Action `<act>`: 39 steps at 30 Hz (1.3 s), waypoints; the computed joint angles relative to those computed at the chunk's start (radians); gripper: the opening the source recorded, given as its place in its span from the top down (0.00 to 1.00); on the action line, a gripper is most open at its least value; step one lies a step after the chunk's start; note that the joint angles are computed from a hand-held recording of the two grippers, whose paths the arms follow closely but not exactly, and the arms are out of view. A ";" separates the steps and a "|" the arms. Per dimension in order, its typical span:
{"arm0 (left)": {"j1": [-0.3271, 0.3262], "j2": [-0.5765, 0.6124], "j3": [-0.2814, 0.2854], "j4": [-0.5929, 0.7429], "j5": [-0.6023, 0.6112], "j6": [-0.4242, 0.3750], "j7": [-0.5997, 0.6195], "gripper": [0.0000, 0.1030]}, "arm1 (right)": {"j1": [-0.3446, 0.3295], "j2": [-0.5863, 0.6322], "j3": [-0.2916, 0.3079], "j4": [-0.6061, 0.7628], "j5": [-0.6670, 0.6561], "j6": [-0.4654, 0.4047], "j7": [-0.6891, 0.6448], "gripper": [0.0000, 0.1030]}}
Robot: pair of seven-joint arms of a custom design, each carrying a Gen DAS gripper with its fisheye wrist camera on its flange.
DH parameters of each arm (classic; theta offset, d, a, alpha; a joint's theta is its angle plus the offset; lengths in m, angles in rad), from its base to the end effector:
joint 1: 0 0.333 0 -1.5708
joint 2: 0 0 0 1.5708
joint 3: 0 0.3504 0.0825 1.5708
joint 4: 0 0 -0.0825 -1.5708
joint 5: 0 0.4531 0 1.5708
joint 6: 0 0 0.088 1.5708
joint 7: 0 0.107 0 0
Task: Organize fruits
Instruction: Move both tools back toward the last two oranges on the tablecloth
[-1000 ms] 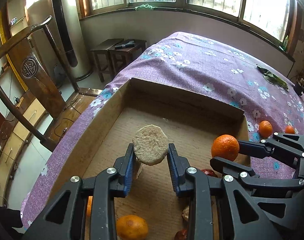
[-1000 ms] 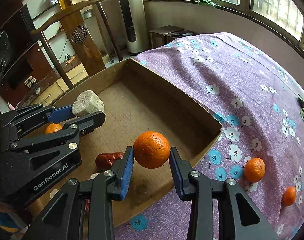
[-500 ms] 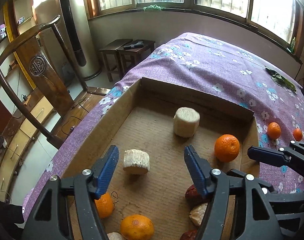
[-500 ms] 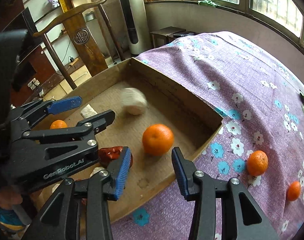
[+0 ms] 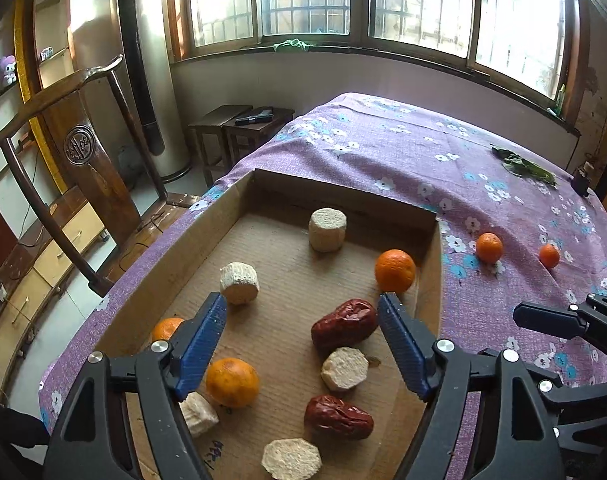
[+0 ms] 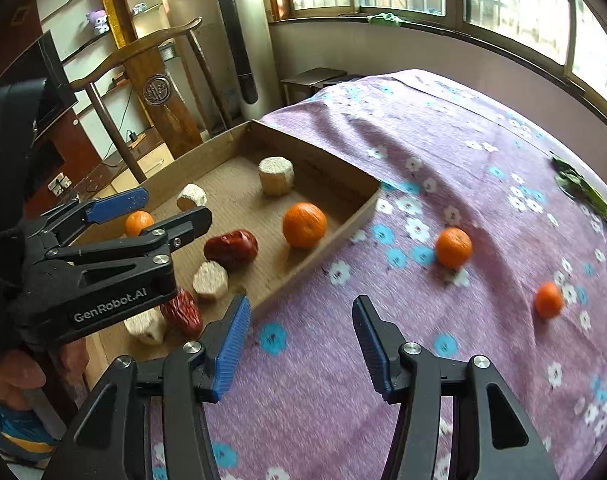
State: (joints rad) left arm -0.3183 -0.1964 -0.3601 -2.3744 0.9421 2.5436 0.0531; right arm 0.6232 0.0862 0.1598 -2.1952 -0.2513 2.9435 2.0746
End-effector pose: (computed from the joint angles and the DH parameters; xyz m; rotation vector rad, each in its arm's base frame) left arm 0.4206 -0.3553 0.4216 -1.8509 1.6439 -0.6527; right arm 0.4456 0.4643 0.4110 -2.1451 1.2675 -0.2697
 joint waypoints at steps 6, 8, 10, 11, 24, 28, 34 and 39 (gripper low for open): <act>-0.028 0.015 -0.023 0.022 0.016 0.002 -0.024 0.21 | -0.034 -0.093 -0.001 -0.101 -0.164 0.012 0.203 0.40; -0.037 0.028 -0.023 0.033 0.013 0.015 -0.022 0.20 | -0.065 -0.122 0.020 -0.128 -0.219 0.009 0.270 0.37; -0.046 0.040 -0.023 0.043 0.011 0.027 -0.021 0.20 | -0.098 -0.150 0.043 -0.157 -0.265 0.007 0.325 0.35; -0.050 0.049 -0.024 0.051 0.014 0.028 -0.020 0.20 | -0.112 -0.161 0.054 -0.168 -0.269 0.005 0.335 0.34; -0.120 0.165 -0.006 0.156 0.007 0.040 0.042 0.20 | -0.267 -0.314 0.143 -0.336 -0.181 -0.007 0.337 0.32; -0.142 0.204 0.001 0.198 0.005 0.026 0.063 0.19 | -0.305 -0.347 0.160 -0.367 -0.146 -0.013 0.315 0.30; -0.174 0.261 0.016 0.261 0.003 0.003 0.098 0.19 | -0.332 -0.366 0.160 -0.384 -0.084 -0.013 0.252 0.29; -0.195 0.301 0.033 0.310 0.001 -0.010 0.126 0.19 | -0.356 -0.363 0.162 -0.367 -0.067 -0.034 0.207 0.27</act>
